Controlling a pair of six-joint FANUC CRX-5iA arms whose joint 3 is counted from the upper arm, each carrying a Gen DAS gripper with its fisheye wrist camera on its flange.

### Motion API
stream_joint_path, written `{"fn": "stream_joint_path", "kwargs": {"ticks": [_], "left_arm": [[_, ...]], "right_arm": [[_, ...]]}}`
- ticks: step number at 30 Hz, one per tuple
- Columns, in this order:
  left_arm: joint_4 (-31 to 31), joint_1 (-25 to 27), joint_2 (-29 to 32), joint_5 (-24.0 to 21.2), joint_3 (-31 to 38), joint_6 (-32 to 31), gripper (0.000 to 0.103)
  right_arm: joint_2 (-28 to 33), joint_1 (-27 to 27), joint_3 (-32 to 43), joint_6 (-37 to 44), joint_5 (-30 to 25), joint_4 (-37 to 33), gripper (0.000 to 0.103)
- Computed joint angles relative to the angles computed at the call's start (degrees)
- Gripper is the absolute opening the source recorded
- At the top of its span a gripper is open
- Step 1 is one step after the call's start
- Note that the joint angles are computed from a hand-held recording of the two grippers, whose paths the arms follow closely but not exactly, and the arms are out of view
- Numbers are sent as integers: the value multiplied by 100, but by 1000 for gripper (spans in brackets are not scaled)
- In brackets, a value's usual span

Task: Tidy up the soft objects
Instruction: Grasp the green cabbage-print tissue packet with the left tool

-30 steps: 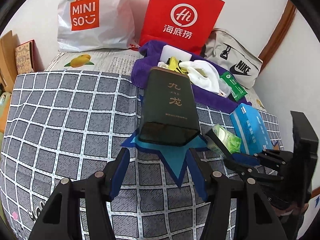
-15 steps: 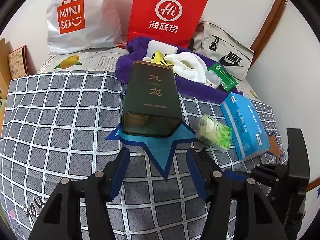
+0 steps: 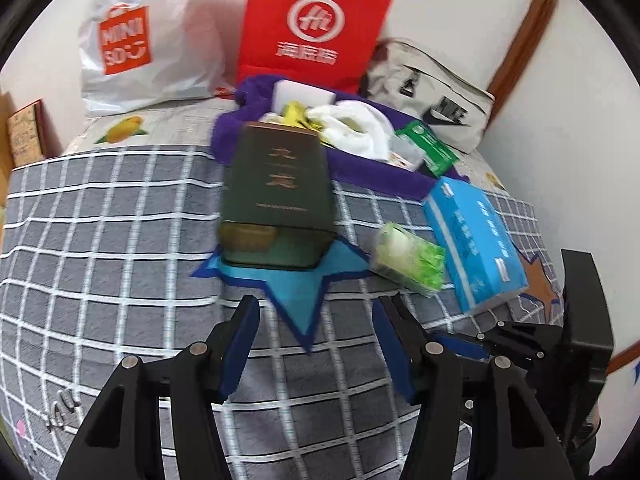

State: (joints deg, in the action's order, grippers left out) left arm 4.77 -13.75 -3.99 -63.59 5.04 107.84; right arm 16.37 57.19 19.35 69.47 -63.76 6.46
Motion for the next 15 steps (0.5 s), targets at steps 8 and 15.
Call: {"fn": "stream_joint_path", "kwargs": {"ticks": [8, 15], "left_arm": [[274, -415, 501, 318, 273, -590, 67], [-6, -769, 1016, 335, 836, -767, 79]], "right_arm": [[-632, 99, -545, -310, 21, 237, 20], [-955, 61, -886, -356, -146, 200, 20]]}}
